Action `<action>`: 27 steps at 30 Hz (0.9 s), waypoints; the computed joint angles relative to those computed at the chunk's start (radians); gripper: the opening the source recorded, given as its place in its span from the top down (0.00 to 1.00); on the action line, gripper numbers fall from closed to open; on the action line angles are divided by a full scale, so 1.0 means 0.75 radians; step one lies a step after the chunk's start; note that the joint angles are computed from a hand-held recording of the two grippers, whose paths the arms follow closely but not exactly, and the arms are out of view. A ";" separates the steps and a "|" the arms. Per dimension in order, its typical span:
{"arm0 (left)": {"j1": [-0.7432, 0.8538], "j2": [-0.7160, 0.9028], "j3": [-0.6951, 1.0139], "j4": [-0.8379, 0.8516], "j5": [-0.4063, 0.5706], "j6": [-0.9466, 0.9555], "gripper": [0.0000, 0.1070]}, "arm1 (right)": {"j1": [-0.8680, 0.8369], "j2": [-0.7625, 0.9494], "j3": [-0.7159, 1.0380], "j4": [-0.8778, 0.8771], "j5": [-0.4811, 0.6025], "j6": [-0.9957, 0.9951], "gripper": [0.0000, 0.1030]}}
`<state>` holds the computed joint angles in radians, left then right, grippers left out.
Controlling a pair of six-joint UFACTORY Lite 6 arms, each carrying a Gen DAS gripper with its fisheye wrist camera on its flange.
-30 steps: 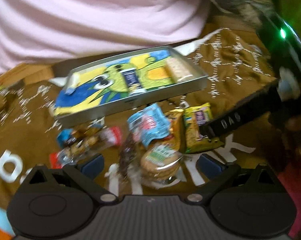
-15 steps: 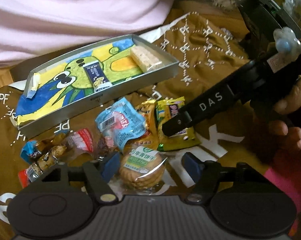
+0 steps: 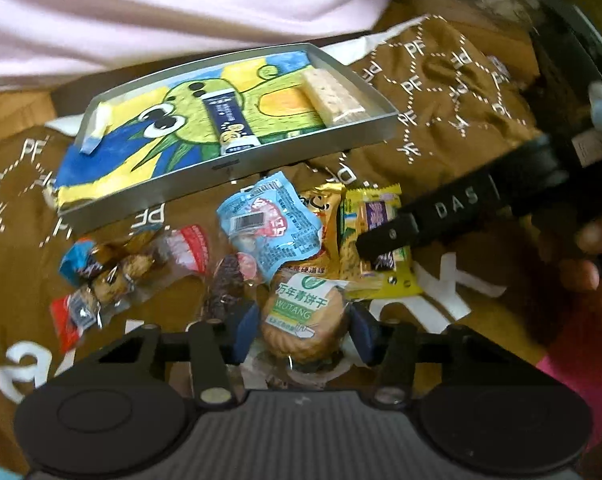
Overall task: Organize snacks
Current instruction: 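Reach left tool to the biscuit packet while right tool reaches the yellow candy bar, then close left tool on biscuit packet while right tool grasps and lifts yellow candy bar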
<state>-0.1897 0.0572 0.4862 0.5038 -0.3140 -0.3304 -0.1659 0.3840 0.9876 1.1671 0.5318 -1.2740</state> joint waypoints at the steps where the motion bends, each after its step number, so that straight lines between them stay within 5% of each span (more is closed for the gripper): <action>1: 0.003 -0.010 0.004 0.049 0.021 -0.071 0.50 | -0.003 0.000 0.008 -0.040 0.013 0.041 0.56; 6: 0.043 -0.035 0.009 0.235 0.042 -0.347 0.50 | -0.014 -0.018 0.013 -0.155 0.069 0.094 0.49; 11: 0.103 -0.015 0.008 0.334 -0.019 -0.501 0.50 | -0.081 0.138 0.056 0.165 0.179 -0.061 0.36; 14: 0.126 -0.031 -0.012 0.344 -0.049 -0.522 0.50 | -0.086 0.123 0.051 0.160 0.150 -0.028 0.62; 16: 0.124 -0.047 -0.023 0.337 -0.047 -0.522 0.51 | -0.115 0.127 0.054 0.158 0.189 0.002 0.69; 19: 0.108 -0.052 -0.025 0.297 -0.033 -0.497 0.51 | -0.135 0.131 0.064 0.162 0.231 0.023 0.72; 24: 0.099 -0.041 -0.021 0.257 -0.034 -0.488 0.51 | -0.109 0.163 0.056 0.214 0.216 -0.083 0.58; 27: 0.086 -0.047 -0.025 0.205 -0.027 -0.456 0.51 | -0.096 0.141 0.014 0.281 0.186 -0.145 0.63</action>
